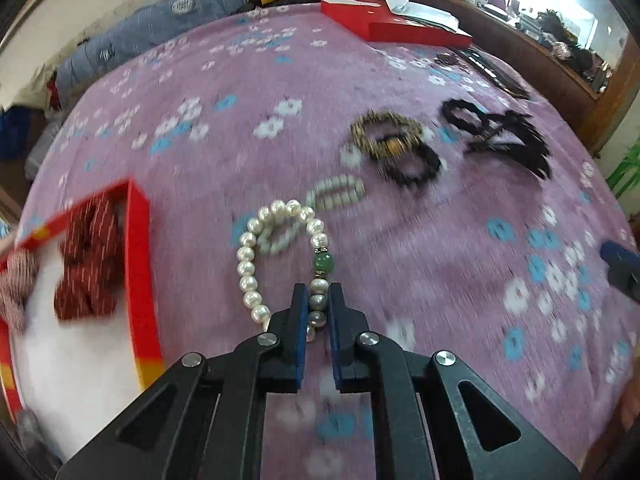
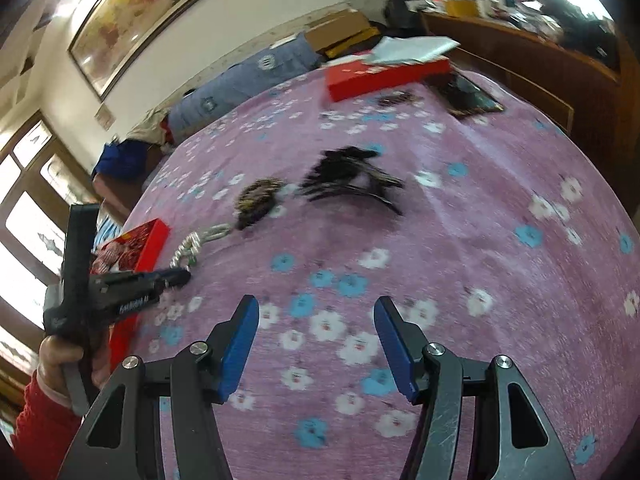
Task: Organize jewelry
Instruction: 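Return to the table and grasp the pearl bracelet with the left tool, then grasp the leopard-print hair tie with the right tool while the left holds the pearl bracelet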
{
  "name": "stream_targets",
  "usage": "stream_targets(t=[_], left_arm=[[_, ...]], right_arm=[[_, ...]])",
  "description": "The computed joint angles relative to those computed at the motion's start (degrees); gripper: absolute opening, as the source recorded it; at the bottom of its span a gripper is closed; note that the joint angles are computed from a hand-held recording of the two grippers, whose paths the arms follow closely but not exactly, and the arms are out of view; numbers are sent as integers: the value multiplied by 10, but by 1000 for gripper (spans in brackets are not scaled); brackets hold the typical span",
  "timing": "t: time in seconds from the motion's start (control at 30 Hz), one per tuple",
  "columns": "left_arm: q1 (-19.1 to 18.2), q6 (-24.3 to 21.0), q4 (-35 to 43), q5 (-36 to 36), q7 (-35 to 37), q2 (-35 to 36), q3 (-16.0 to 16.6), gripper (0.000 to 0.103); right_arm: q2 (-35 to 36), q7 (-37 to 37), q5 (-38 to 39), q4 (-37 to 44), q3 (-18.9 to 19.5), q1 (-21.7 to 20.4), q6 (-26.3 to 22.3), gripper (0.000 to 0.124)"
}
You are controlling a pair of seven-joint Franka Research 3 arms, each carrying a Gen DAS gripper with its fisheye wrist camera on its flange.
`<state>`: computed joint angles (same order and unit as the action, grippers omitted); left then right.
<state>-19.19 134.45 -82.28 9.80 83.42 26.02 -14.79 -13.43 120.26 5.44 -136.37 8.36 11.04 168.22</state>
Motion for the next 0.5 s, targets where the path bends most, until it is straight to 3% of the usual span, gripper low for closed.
stream_targets(t=[0.13,0.2,0.3,0.5], left_arm=[[8,39,-88,-2,0,-56,-3,9],[6,57,-104,7,-8,-64,-1,9],[10,72,-108,1,-13,-63,-3,10],[30,95,-115,-49,-1,-61,-17,13]], right_arm=[[51,-28,-1,63,-6,14,-13,64],[91,-13,-37,111,-3,12,-19,64],[152,-36,-32,186,-19,32,-34,64],[280,6,-112,371,-74,77,-136,63]])
